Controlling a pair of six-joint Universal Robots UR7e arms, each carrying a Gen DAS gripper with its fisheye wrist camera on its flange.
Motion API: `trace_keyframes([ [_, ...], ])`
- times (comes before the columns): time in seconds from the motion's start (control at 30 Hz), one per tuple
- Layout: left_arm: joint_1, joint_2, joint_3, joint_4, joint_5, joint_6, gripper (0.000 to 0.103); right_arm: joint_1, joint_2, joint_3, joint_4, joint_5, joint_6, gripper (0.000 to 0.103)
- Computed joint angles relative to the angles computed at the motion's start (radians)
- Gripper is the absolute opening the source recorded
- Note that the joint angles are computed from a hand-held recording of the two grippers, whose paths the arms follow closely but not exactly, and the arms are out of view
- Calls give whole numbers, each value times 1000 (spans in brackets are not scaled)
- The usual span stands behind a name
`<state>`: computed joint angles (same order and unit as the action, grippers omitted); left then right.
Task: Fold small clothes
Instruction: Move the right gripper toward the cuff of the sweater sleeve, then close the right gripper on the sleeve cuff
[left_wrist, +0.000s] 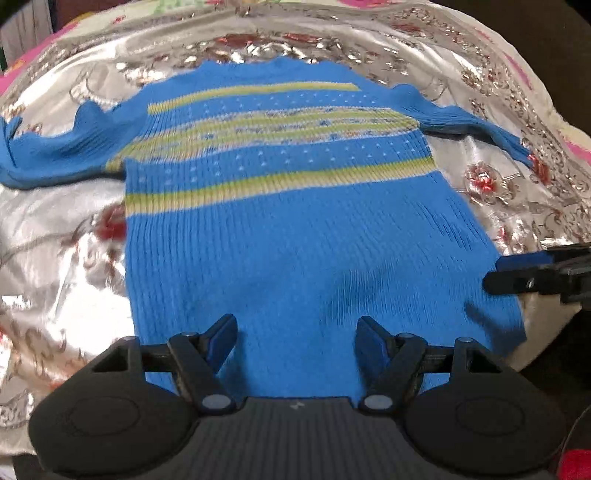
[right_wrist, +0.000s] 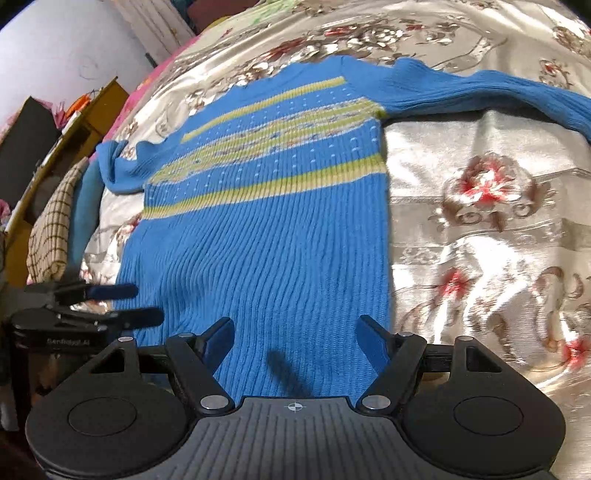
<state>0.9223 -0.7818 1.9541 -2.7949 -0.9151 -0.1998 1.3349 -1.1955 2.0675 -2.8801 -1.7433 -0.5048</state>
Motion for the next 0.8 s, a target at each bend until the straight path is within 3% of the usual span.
trace_keyframes([
  [0.13,-11,25,-4,35,46,19,75,24,31,12,-51,-53,-45,74],
  [0.3,-6,39,6,48,50,1,80,11,16,8,-45,-21,9,72],
  [0.47,-5,56,-5,70,86,-58,103,-17,3,-7,-74,28,90,64],
  [0.8,0,62,-17,114,102,-99,103,-62,-1,-29,-122,77,141,61],
])
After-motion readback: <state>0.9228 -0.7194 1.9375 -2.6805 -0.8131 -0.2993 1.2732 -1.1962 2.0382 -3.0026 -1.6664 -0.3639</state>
